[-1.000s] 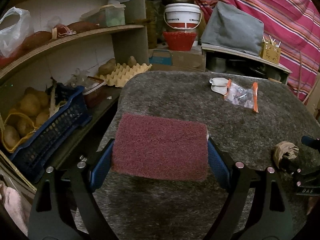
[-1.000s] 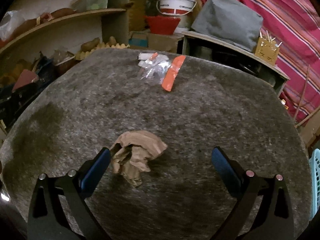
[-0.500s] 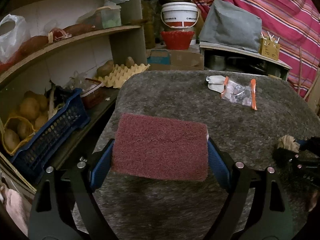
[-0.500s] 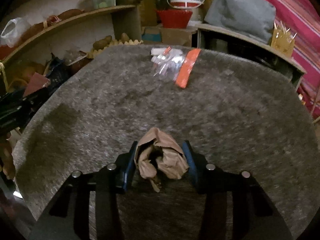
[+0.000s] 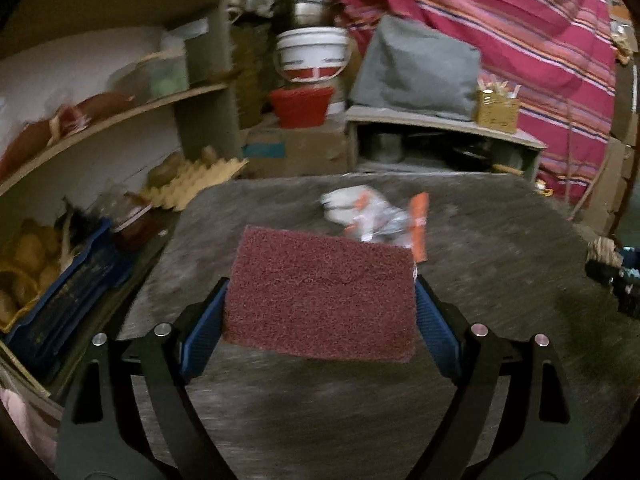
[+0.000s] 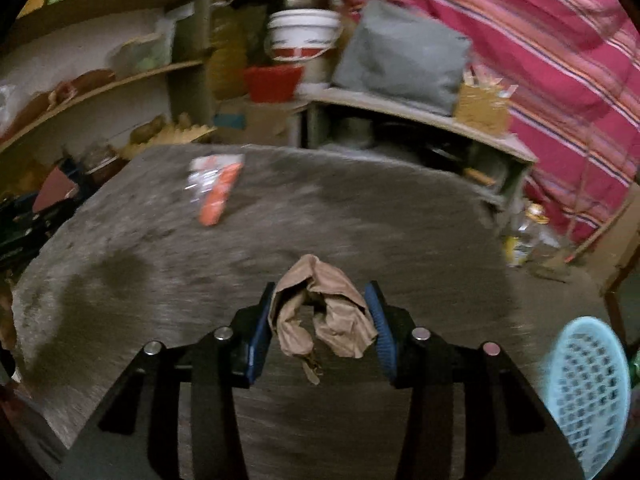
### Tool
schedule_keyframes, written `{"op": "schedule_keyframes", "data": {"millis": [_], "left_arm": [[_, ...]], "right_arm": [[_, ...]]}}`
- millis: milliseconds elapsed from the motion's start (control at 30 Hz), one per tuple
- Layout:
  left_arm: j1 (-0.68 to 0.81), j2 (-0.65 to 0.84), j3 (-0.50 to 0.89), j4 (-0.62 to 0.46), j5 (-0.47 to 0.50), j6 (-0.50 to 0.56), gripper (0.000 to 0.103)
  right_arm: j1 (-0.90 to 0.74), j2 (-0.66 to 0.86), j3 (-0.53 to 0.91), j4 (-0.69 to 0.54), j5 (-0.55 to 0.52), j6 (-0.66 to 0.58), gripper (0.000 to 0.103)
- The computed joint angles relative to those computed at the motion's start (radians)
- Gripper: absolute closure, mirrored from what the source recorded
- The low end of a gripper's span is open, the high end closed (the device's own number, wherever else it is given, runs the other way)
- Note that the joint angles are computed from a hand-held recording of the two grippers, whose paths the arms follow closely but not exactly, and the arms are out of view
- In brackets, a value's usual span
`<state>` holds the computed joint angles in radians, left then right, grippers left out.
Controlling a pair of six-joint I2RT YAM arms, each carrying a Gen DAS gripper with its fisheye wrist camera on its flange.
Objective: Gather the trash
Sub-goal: 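Carry the pad and tan cloth to the blue basket and release them inside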
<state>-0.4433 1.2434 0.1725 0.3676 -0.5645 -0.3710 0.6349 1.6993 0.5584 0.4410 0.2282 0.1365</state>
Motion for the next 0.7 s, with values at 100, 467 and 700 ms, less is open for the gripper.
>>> {"op": "schedule_keyframes", "data": {"millis": [100,467,700], "left_arm": [[-0.144,0.102,0.093,-0.014,-0.077,-0.074,0.018],[-0.517,0.58,0.577,-0.076,-0.202,-0.181,0.018],[-0.609,0.831,0.915,-0.161,-0.169,-0.18,0.018]], "right_arm": [[-0.147,-0.102,-0.053,-0.042,-0.09,-0.047,0.058],[-0.817,-0.263,-0.23,-0.016,-0.419,-0.262,0.058],[-1.081,-0.118,-0.189,0.036,-0.55,-0.363,0.058]]}}
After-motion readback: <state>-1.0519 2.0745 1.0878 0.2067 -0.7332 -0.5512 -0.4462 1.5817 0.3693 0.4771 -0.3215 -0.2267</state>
